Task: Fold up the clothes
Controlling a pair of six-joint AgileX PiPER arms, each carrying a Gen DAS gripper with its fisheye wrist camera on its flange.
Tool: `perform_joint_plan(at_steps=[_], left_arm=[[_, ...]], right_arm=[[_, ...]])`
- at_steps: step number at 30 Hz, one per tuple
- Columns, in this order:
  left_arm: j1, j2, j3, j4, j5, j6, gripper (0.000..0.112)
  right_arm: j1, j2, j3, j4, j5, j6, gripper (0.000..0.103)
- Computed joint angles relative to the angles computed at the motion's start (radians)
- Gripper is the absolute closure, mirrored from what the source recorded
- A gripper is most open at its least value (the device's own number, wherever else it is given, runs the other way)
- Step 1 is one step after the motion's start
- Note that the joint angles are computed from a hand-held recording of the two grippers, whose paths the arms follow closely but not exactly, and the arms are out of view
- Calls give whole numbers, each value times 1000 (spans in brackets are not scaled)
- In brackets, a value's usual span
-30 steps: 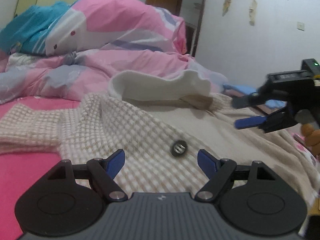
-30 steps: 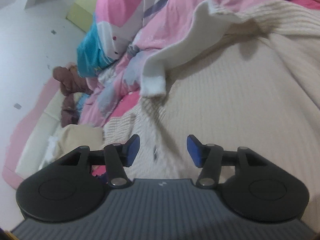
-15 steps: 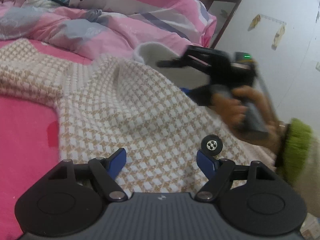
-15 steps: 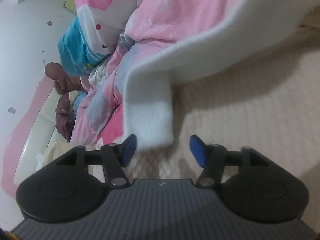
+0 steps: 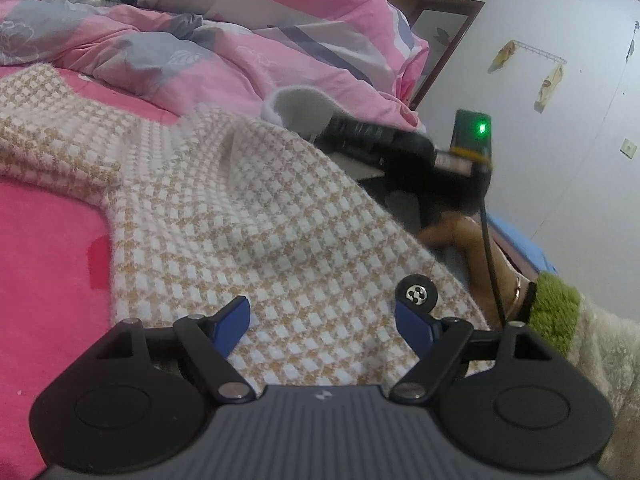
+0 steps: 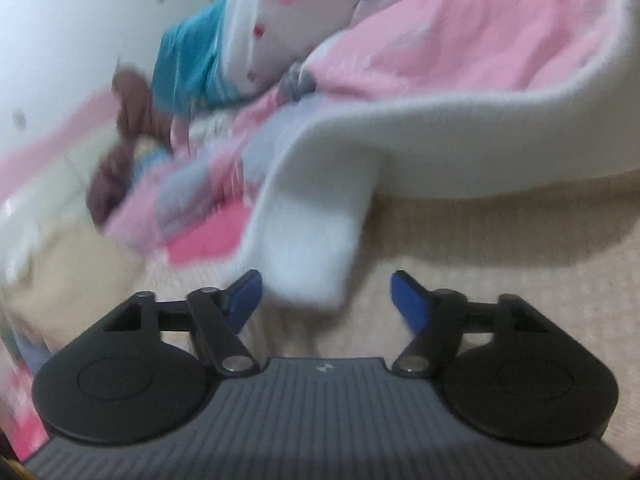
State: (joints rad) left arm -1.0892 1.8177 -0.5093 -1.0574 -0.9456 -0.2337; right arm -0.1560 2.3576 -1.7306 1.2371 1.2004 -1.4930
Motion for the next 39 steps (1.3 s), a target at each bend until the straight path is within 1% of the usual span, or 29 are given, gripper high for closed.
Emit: perform_joint_plan(at_steps=[1, 5, 6, 8, 9, 10, 11, 12, 13, 15, 18, 19, 21, 23, 24, 27, 28, 29, 30, 31, 32, 33, 34, 35, 36, 37, 39], left_arm=[[2, 0, 4, 7, -3, -8, 31], [5, 0, 8, 17, -6, -20, 31], [6, 0, 10, 21, -7, -24, 31], [7, 0, 12, 27, -10, -32, 31], [7, 0, 15, 30, -12, -38, 31], [8, -1, 19, 37, -15, -46, 31], [9, 0, 22, 43, -19, -54, 31], [9, 0, 24, 46, -21, -59, 31], [8, 1, 25, 47, -23, -62, 31], [8, 3, 25, 46, -24, -62, 31], [7, 3, 20, 39, -17, -51, 31], [7, 2, 20, 38, -17, -51, 31], [6, 1, 21, 37, -16, -50, 31], [6, 0, 21, 37, -16, -49, 31], [5, 0, 22, 37, -17, -50, 31], [4, 0, 24, 38, -19, -53, 31], [5, -1, 25, 39, -18, -53, 31], [6, -1, 26, 41, -18, -53, 31], [7, -2, 26, 42, -17, -53, 31], [7, -2, 26, 42, -17, -53, 31], [7, -3, 26, 42, -16, -53, 31], [8, -4, 26, 42, -16, -53, 31], [8, -5, 27, 42, -16, -54, 31], [8, -5, 27, 42, -16, -53, 31], [8, -6, 25, 40, -14, -51, 31], [9, -7, 24, 39, -12, -48, 31], [11, -10, 23, 38, -8, -45, 31]], right_arm=[[4, -10, 15, -19, -15, -31, 42], [53, -21, 24, -43, -50, -113, 44], [66, -28, 34, -31, -73, -138, 45], [88, -40, 50, -6, -118, -180, 49], [94, -40, 46, 2, -139, -164, 57], [99, -40, 41, 10, -160, -148, 75], [103, -41, 34, 15, -181, -126, 85], [98, -46, 26, 21, -194, -99, 90], [82, -57, 29, 48, -185, -106, 96], [47, -76, 27, 100, -165, -110, 96], [-5, -81, -64, 136, -117, -42, 97], [-13, -76, -105, 136, -114, -11, 97], [-6, -75, -177, 113, -147, 29, 97], [17, -76, -224, 64, -207, 34, 97], [36, -83, -222, 39, -259, 10, 97], [112, -105, -154, 2, -473, -112, 97], [140, -100, -140, -12, -544, -136, 96], [163, -80, -145, -50, -601, -126, 95], [187, -58, -155, -98, -657, -104, 90], [207, -36, -170, -159, -702, -66, 83], [215, -16, -188, -219, -720, -22, 81], [216, -1, -197, -239, -730, -11, 79], [199, 1, -204, -220, -701, -13, 77], [171, -9, -196, -160, -650, -36, 74], [130, -13, -201, -102, -570, -43, 64], [83, -5, -230, -76, -471, -9, 51], [-8, 29, -323, -48, -273, 106, 45]])
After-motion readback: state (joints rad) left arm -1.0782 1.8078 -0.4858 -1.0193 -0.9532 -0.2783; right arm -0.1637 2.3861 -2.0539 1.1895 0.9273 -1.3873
